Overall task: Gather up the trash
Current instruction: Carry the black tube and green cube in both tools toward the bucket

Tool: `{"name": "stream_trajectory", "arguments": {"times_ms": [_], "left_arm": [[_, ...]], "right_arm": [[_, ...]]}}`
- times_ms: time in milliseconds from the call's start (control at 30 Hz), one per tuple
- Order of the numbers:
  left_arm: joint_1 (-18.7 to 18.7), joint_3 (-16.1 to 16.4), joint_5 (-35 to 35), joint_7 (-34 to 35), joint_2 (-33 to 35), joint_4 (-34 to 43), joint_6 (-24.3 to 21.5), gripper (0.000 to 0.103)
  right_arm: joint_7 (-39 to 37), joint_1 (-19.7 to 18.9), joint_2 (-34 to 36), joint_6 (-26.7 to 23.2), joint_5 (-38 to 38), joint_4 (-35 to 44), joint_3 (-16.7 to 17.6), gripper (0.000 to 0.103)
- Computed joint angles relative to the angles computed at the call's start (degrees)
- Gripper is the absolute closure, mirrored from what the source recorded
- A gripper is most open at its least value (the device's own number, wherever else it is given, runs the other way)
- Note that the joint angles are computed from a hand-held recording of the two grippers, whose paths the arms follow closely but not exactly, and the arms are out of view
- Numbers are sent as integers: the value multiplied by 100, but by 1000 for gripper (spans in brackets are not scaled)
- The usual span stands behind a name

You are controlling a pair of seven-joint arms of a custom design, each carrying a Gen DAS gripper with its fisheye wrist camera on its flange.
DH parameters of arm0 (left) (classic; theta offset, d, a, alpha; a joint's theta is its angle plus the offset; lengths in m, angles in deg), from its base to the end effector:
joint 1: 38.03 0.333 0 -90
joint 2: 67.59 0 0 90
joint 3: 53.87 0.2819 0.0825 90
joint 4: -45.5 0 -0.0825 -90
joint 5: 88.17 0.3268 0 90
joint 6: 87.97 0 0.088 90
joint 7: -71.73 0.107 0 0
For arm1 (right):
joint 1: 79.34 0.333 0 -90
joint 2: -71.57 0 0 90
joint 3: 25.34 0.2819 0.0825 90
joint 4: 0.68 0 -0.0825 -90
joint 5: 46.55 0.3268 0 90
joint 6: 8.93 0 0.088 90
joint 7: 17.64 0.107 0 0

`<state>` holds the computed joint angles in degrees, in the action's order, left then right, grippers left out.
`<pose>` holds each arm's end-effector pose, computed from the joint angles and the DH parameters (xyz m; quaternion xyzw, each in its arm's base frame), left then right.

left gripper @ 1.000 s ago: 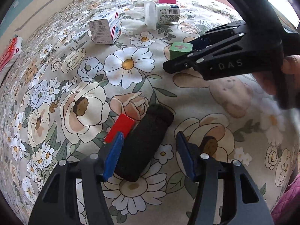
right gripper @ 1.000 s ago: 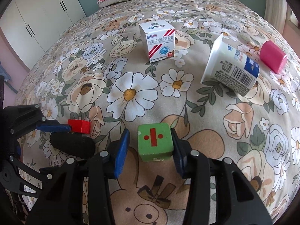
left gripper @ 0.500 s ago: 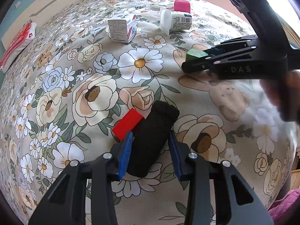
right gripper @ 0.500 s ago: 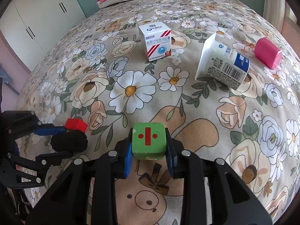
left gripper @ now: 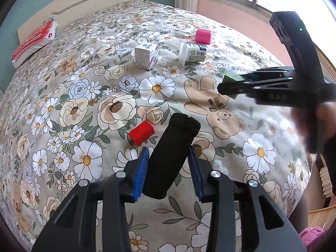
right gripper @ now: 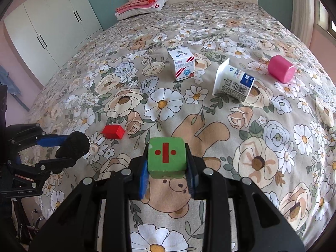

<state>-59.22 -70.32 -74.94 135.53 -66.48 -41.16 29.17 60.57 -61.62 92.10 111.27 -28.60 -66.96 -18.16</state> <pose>0.4365 -0.3184 0.6601 -0.5898 0.7592 -0.2209 0.1641 0.5721 0.2620 0.6320 -0.8212 0.4639 -0.0429 0.3296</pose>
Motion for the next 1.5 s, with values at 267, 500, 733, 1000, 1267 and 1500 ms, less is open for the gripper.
{"name": "stream_trajectory", "arguments": {"times_ms": [267, 500, 733, 1000, 1267, 1500], "left_arm": [[-397, -310, 881, -950, -91, 799, -906, 63], [-1095, -687, 1892, -1931, 30, 1791, -2109, 63], [-2220, -906, 2975, -2609, 383, 2975, -3395, 63], [-3632, -832, 3985, -3095, 616, 3806, -4377, 63], [-3979, -1198, 4134, -3800, 180, 3138, -4670, 63], [-3590, -1616, 3372, -4467, -564, 1868, -4242, 63]], "right_arm": [[-93, -59, -1334, 46, 107, -924, -80, 72], [-215, 24, -2735, -13, 96, -1739, -196, 72], [-224, 174, -3984, -228, 46, -2288, -280, 72], [-241, 370, -5124, -507, -53, -2801, -279, 72], [-277, 541, -6236, -593, -86, -3731, -222, 72], [-244, 705, -7048, -657, -32, -4646, -134, 72]]}}
